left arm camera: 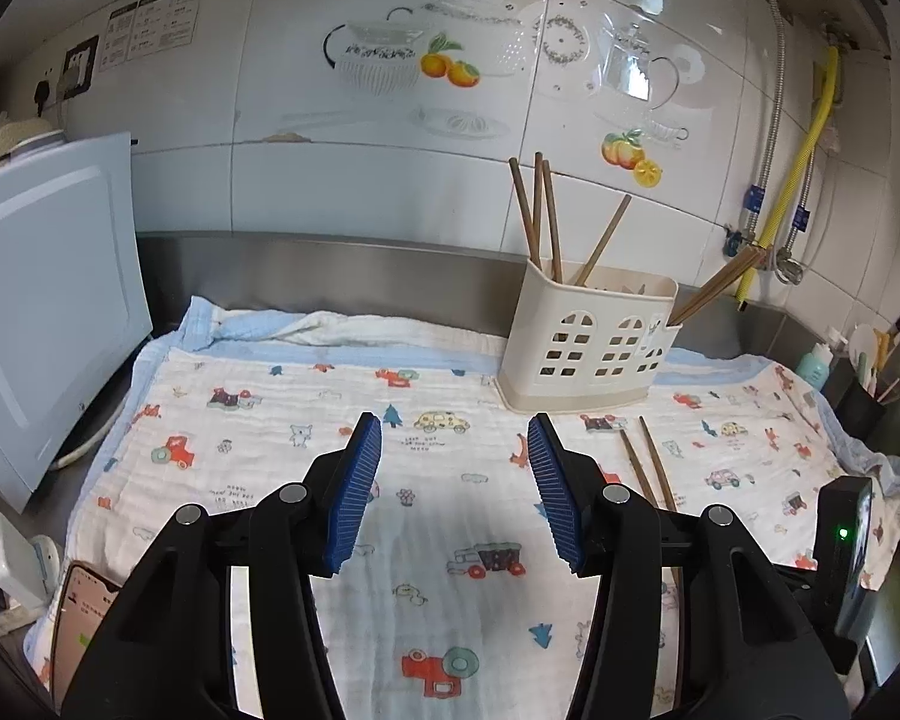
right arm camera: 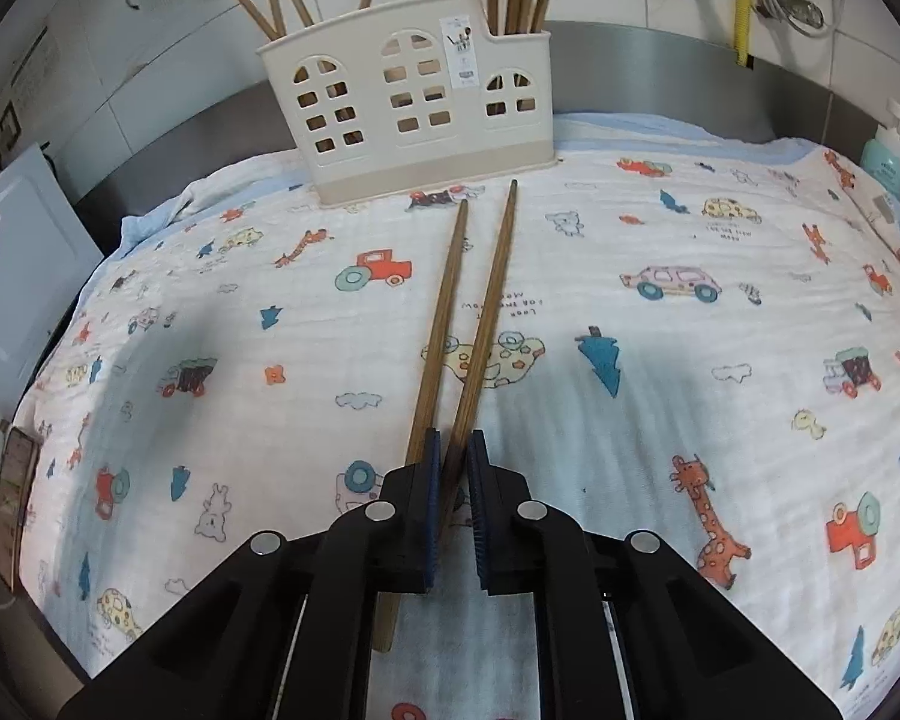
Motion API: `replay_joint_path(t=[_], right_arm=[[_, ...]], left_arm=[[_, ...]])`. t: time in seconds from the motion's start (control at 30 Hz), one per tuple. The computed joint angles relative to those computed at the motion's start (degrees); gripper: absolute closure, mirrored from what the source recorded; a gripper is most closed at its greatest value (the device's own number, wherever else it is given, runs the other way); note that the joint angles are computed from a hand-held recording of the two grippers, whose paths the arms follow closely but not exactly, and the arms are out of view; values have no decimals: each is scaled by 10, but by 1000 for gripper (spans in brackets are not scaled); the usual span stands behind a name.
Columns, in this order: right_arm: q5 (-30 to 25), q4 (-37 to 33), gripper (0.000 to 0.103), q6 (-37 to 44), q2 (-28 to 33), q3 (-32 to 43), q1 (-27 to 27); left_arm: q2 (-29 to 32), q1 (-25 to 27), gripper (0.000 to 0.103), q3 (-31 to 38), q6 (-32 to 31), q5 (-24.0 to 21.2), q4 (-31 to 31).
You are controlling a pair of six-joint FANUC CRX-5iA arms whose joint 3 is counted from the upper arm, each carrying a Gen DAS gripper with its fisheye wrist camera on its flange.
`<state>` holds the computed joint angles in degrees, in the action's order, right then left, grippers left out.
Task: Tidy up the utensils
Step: 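Move the open left tool down over the chopsticks while the right tool grasps one, then close the left tool on the last chopstick while the right tool lifts its own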
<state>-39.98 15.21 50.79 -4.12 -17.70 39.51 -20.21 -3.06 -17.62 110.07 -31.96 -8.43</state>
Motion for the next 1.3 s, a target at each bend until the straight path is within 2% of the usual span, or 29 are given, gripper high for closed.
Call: replay_joint_path(t=[0.33, 0.6, 0.7, 0.83, 0.97, 1.2, 1.3], right_arm=[[11, 50, 95, -46, -7, -23, 9], [27, 67, 96, -55, -45, -53, -1], [35, 68, 96, -51, -69, -67, -8], [42, 62, 96, -31, -95, -78, -17], [54, 94, 96, -31, -125, -100, -20], [68, 72, 97, 13, -153, -105, -39], [71, 57, 97, 35, -159, -101, -49]], left_arm=[[0, -4, 51, -11, 14, -12, 4], [12, -40, 51, -13, 12, -24, 8], [25, -61, 51, -10, 18, -31, 5], [40, -73, 52, -23, 3, -23, 46], [62, -97, 52, -24, -7, -19, 64], [106, -144, 54, -3, -11, -11, 64], [128, -148, 64, -3, -42, -3, 106]])
